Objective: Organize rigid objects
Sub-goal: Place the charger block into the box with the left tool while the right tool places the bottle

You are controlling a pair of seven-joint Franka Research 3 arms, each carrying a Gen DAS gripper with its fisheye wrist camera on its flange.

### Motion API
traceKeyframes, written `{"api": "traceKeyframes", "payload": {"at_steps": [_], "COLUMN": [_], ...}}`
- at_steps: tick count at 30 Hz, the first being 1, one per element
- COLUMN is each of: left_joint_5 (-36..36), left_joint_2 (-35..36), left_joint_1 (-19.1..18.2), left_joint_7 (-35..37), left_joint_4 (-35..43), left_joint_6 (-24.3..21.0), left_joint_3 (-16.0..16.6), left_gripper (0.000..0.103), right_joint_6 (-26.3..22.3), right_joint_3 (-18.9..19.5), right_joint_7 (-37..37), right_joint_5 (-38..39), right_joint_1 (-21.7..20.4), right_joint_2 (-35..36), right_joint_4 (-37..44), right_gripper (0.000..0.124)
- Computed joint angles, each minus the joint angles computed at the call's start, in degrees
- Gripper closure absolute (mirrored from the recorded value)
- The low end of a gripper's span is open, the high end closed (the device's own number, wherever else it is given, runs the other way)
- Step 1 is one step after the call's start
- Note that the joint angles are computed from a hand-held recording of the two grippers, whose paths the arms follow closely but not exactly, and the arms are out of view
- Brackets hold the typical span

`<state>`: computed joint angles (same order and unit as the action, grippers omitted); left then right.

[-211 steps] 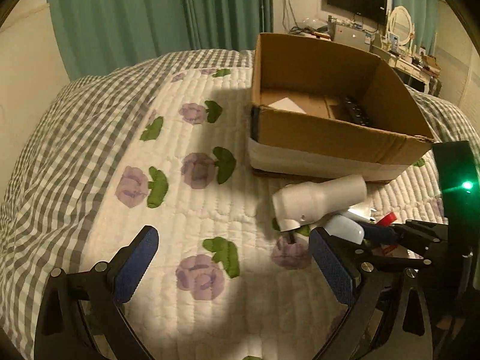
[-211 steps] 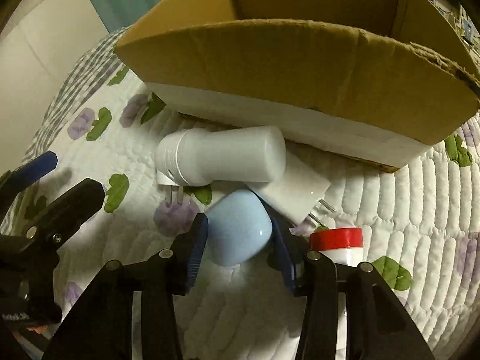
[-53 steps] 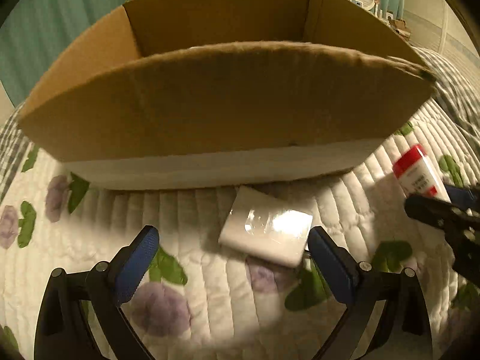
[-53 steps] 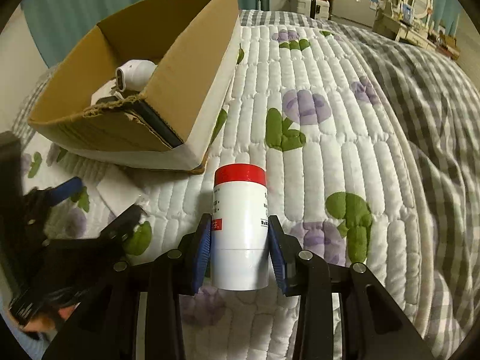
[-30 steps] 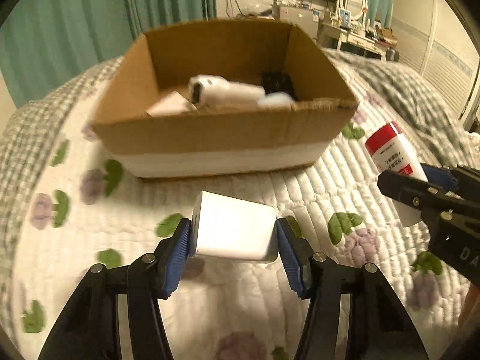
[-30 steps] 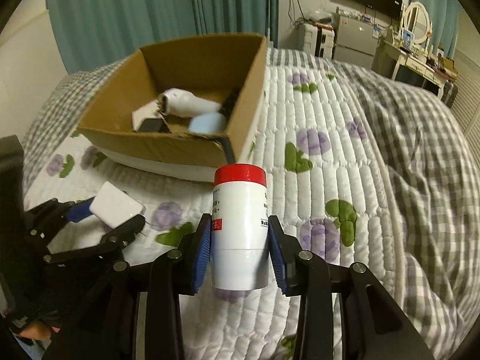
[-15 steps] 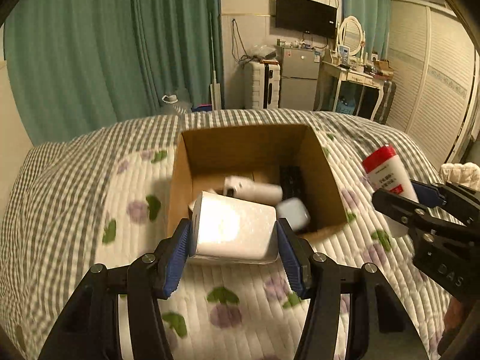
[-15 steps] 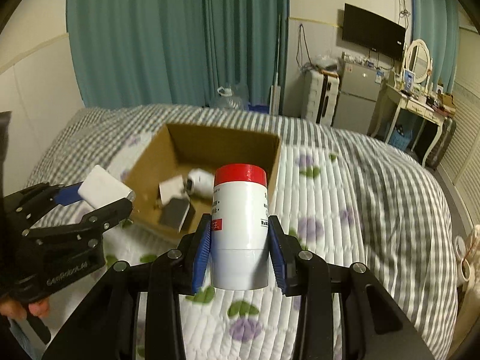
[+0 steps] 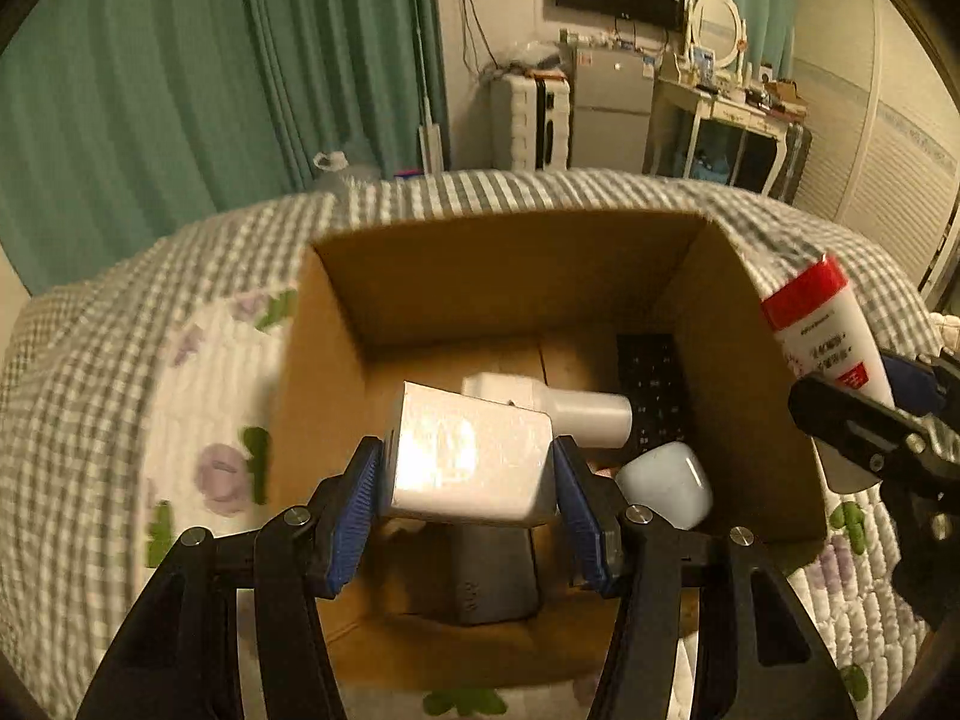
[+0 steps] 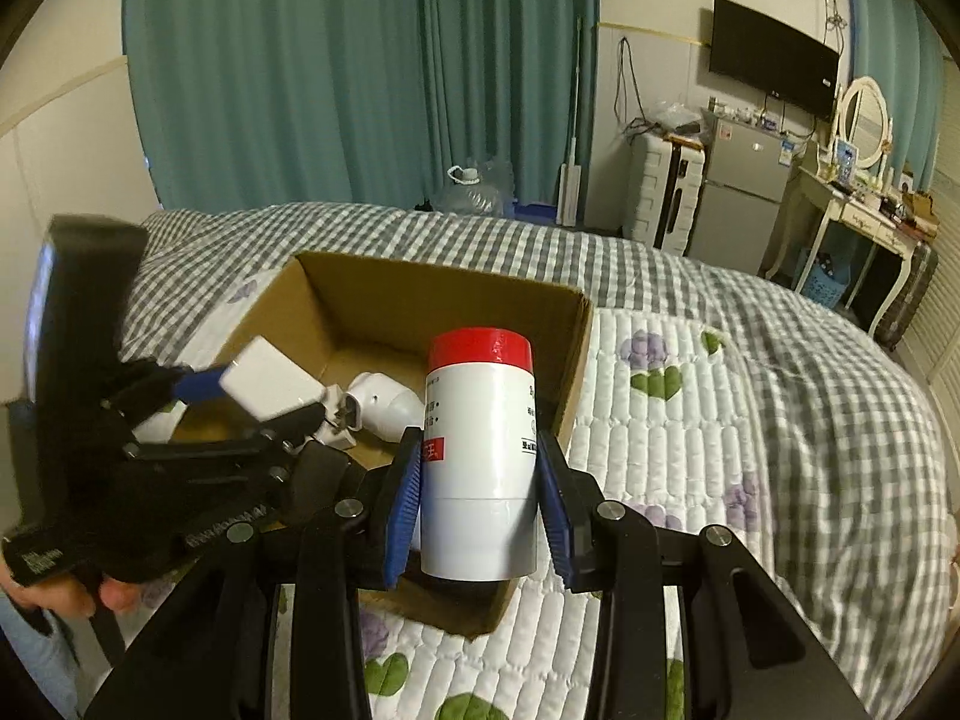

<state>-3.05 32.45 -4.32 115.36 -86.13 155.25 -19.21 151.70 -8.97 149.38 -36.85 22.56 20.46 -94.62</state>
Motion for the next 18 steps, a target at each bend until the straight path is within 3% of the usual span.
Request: {"api": "traceKeyframes", "payload": {"at_steps": [5, 9, 10, 12, 15, 18], "left_joint_5": [0.1, 3.0, 3.1, 2.6, 1.4, 2.0], "left_joint_2": [0.8, 0.7, 0.2, -1.1, -3.6, -5.6], "left_joint_1": [-0.2, -2.7, -2.5, -1.4, 0.9, 1.4], "left_joint_7": [1.2, -1.7, -1.9, -1.3, 1.2, 0.9], "left_joint_4": [-0.9, -1.7, -2.4, -4.3, -7.8, -9.2], "left_joint_6": [0.1, 1.6, 1.9, 3.2, 7.1, 8.8], "left_joint_3": [-0.9, 1.5, 1.3, 0.2, -1.9, -1.0], "left_gripper": [0.046, 0.043, 0.041, 0.023, 0.022, 0.022], "right_joint_6": [2.2, 2.6, 2.4, 2.2, 1.5, 0.7], "right_joint_3": [-0.3, -0.7, -0.7, -0.8, -1.0, -0.7], "right_joint_7": [0.0, -0.1, -0.1, 0.2, 1.3, 2.4], "right_joint_5": [0.8, 1.3, 1.3, 1.2, 0.4, -0.4], "right_joint_1": [-0.7, -0.6, -0.5, -0.4, 0.0, 0.1], "right_joint_2": [0.2, 0.1, 0.0, -0.3, -0.8, -1.3], "right_joint_4": [-1.2, -1.7, -1.7, -2.0, -2.1, -1.9], "right_gripper": [0.088, 0.088, 0.088, 0.088, 0.088, 0.088]}}
